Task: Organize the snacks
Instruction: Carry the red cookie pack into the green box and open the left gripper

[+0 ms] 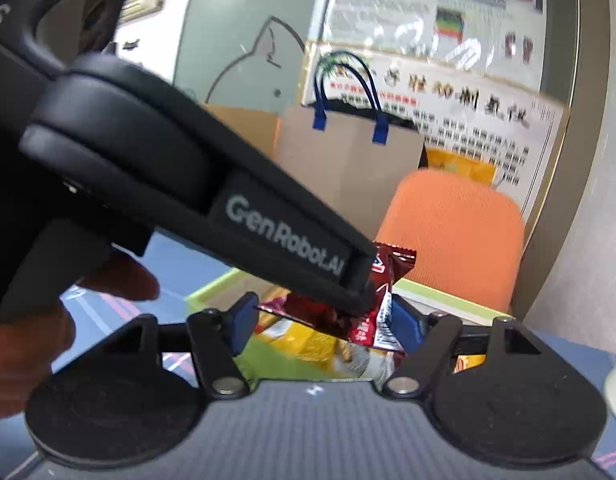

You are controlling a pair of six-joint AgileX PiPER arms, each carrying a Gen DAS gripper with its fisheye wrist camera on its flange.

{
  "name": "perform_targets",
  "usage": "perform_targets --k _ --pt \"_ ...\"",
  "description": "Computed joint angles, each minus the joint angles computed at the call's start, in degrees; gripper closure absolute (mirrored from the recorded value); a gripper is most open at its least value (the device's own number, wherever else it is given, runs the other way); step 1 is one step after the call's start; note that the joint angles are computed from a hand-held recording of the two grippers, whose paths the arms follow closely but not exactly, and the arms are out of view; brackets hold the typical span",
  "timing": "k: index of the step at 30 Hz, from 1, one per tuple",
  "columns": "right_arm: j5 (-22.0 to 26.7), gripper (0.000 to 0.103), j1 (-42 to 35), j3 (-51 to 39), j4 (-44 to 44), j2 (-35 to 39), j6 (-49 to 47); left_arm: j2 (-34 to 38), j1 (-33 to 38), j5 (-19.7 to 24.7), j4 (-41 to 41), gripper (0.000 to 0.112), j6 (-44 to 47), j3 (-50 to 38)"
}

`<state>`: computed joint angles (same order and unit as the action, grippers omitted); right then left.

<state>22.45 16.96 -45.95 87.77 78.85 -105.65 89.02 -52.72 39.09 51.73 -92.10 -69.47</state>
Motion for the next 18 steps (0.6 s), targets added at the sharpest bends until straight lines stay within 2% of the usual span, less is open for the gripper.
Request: perform_targets --k 3,4,5,6,7,9,13,16,18 --pt "2.91 0.024 -3.05 -5.54 -3.32 7.34 5.33 4.62 7.39 -7.06 -6.87 0.097 9.14 -3.11" --pt "3.67 0.023 -3.98 -6.97 -4.18 9.07 6.77 5.99 9.21 -9.23 -8.62 0.096 11.33 -3.69" --pt "4.4 0.016 -4.99 -7.31 -3.77 9.68 6.53 6.75 10.44 -10.81 -9.38 0.089 11.92 -3.77" --pt "3.95 0.016 -5.43 -7.08 -1.98 9.46 5.01 6.96 11.35 -12.16 -8.98 0.079 11.45 -3.44" --pt "3.14 0.016 -5.39 -6.45 1.13 8.74 2.21 6.55 11.45 -12.49 -6.89 0.076 9.36 -2.7" --pt "5.86 0.014 -7.98 -3.9 5.43 5.82 -2.03 3.4 10.11 -12.76 2.7 0.07 0.43 1.39" --pt "12.0 0.011 -11.09 3.35 7.33 -1.64 -4.88 -5.7 4.28 -5.94 16.68 0.057 -13.17 11.0" --pt "14.24 0.011 -10.7 10.29 5.43 -7.9 -3.88 -12.07 -1.29 0.62 19.42 0.051 -17.62 18.06" --pt "13.93 0.011 -8.59 13.7 -0.19 -12.75 2.91 -15.12 -4.47 3.25 18.0 0.047 -18.86 22.27"
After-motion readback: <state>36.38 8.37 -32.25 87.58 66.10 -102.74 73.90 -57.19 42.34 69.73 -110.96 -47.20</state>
